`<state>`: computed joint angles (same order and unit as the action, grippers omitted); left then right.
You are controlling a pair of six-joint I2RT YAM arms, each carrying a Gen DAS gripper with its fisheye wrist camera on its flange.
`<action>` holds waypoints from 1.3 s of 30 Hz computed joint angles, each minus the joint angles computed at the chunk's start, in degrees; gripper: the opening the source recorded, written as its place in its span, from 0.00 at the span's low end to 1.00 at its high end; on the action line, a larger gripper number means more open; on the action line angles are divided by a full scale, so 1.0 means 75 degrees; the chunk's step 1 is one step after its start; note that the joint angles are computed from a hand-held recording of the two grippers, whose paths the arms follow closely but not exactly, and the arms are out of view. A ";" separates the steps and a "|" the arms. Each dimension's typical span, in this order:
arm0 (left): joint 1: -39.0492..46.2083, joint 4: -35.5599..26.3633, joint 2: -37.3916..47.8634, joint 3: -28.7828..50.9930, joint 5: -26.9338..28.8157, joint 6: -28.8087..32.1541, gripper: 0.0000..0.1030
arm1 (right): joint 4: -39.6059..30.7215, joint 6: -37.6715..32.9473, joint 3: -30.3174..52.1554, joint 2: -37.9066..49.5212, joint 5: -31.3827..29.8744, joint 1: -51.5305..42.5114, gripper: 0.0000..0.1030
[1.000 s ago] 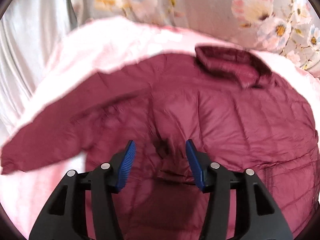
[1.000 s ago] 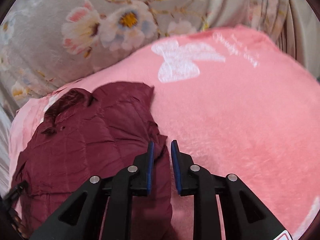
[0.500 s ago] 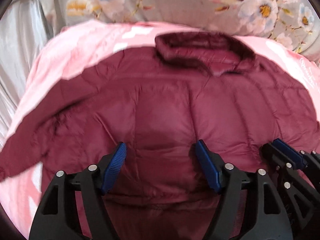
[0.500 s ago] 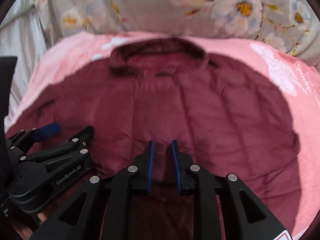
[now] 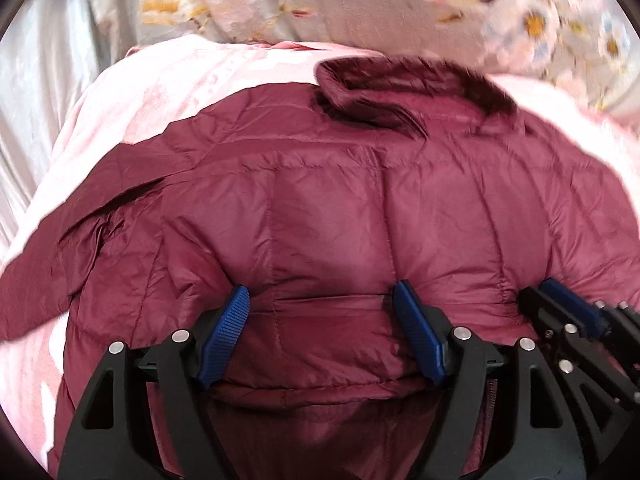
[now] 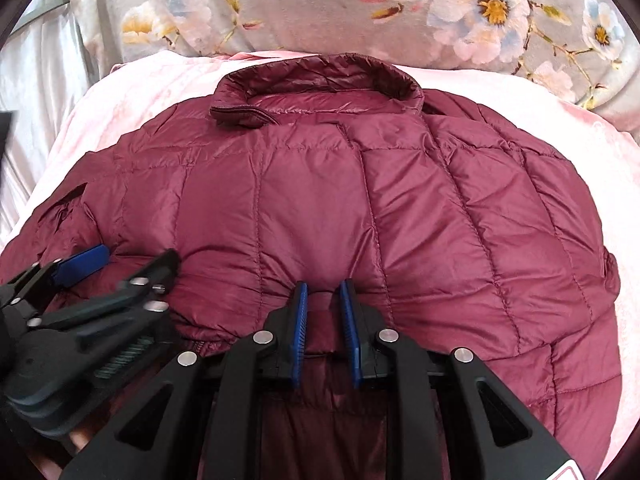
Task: Fold large clothes
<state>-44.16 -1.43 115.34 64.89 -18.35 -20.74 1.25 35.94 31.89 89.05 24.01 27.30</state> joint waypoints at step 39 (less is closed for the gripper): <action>0.6035 -0.0490 -0.4372 -0.1257 0.4307 -0.0271 0.02 | -0.0185 0.0584 0.1333 0.1322 0.0413 0.1495 0.19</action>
<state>1.10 -5.11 82.55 55.46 13.95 -22.77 -0.14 40.32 41.89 98.97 27.11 38.51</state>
